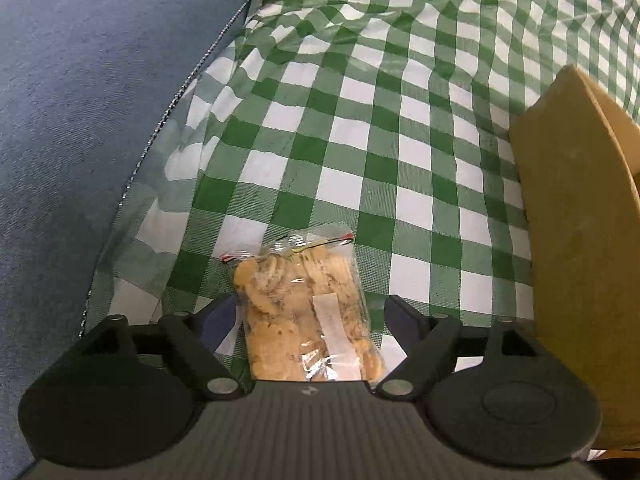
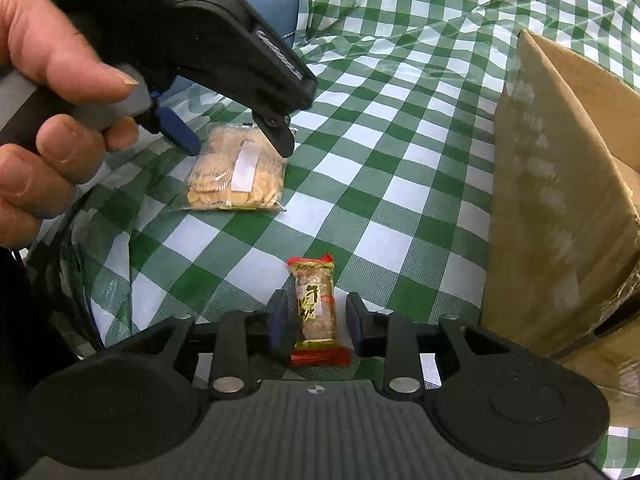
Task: Organize snacks
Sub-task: 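Grasp the cookie bag with left tool while right tool grasps the red-wrapped bar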
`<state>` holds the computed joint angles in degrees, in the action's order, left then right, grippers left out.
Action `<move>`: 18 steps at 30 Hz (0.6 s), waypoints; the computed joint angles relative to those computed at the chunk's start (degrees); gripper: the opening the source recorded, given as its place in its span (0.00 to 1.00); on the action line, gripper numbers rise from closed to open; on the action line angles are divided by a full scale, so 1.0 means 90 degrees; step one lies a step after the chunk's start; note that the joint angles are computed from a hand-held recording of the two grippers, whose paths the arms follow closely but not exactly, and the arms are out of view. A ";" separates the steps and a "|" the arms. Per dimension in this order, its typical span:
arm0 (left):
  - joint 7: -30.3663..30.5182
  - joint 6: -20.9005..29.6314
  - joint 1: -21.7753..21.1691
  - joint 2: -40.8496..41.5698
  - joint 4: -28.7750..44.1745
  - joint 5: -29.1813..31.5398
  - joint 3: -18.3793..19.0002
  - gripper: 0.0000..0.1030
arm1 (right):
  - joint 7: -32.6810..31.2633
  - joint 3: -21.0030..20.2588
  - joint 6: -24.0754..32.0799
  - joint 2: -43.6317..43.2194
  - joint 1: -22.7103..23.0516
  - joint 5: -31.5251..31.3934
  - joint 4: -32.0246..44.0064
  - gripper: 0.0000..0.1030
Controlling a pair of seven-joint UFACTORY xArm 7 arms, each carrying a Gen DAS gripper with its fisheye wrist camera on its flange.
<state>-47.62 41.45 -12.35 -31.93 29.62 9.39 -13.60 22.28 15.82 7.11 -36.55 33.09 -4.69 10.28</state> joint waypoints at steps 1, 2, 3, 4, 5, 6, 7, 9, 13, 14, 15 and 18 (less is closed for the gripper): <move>-0.0006 -0.0013 -0.0008 0.0056 0.0024 -0.0008 -0.0008 0.84 | 0.0013 0.0015 0.0021 -0.0003 -0.0021 -0.0005 0.0006 0.34; -0.0034 -0.0007 0.0004 0.0121 0.0059 0.0022 -0.0043 0.85 | 0.0025 0.0018 0.0033 -0.0005 -0.0038 -0.0006 0.0009 0.35; -0.0065 0.0036 0.0017 0.0177 0.0105 0.0078 -0.0088 0.85 | 0.0038 0.0020 0.0047 -0.0010 -0.0053 -0.0005 0.0011 0.36; -0.0099 0.0045 0.0025 0.0254 0.0146 0.0128 -0.0121 0.86 | 0.0045 0.0020 0.0057 -0.0011 -0.0065 -0.0008 0.0012 0.37; -0.0132 0.0039 0.0023 0.0339 0.0186 0.0175 -0.0150 0.86 | 0.0043 0.0015 0.0061 -0.0011 -0.0070 -0.0012 0.0011 0.38; -0.0141 0.0050 0.0008 0.0389 0.0214 0.0210 -0.0156 0.87 | 0.0041 0.0020 0.0064 -0.0007 -0.0078 -0.0021 0.0013 0.38; -0.0138 0.0072 -0.0010 0.0426 0.0239 0.0233 -0.0147 0.87 | 0.0043 0.0041 0.0066 -0.0004 -0.0095 -0.0037 0.0016 0.38; -0.0127 0.0130 -0.0045 0.0508 0.0288 0.0266 -0.0131 0.87 | 0.0045 0.0067 0.0073 -0.0004 -0.0119 -0.0063 0.0022 0.38; -0.0126 0.0222 -0.0094 0.0636 0.0369 0.0340 -0.0114 0.87 | 0.0054 0.0082 0.0087 0.0006 -0.0135 -0.0088 0.0038 0.38; -0.0106 0.0247 -0.0114 0.0668 0.0385 0.0338 -0.0098 0.87 | 0.0056 0.0080 0.0087 0.0006 -0.0134 -0.0090 0.0038 0.38; -0.0061 0.0271 -0.0145 0.0706 0.0401 0.0310 -0.0069 0.87 | 0.0053 0.0080 0.0093 0.0004 -0.0137 -0.0096 0.0041 0.38; 0.0048 0.0345 -0.0204 0.0818 0.0463 0.0311 -0.0045 0.87 | 0.0046 0.0089 0.0095 -0.0006 -0.0142 -0.0114 0.0037 0.38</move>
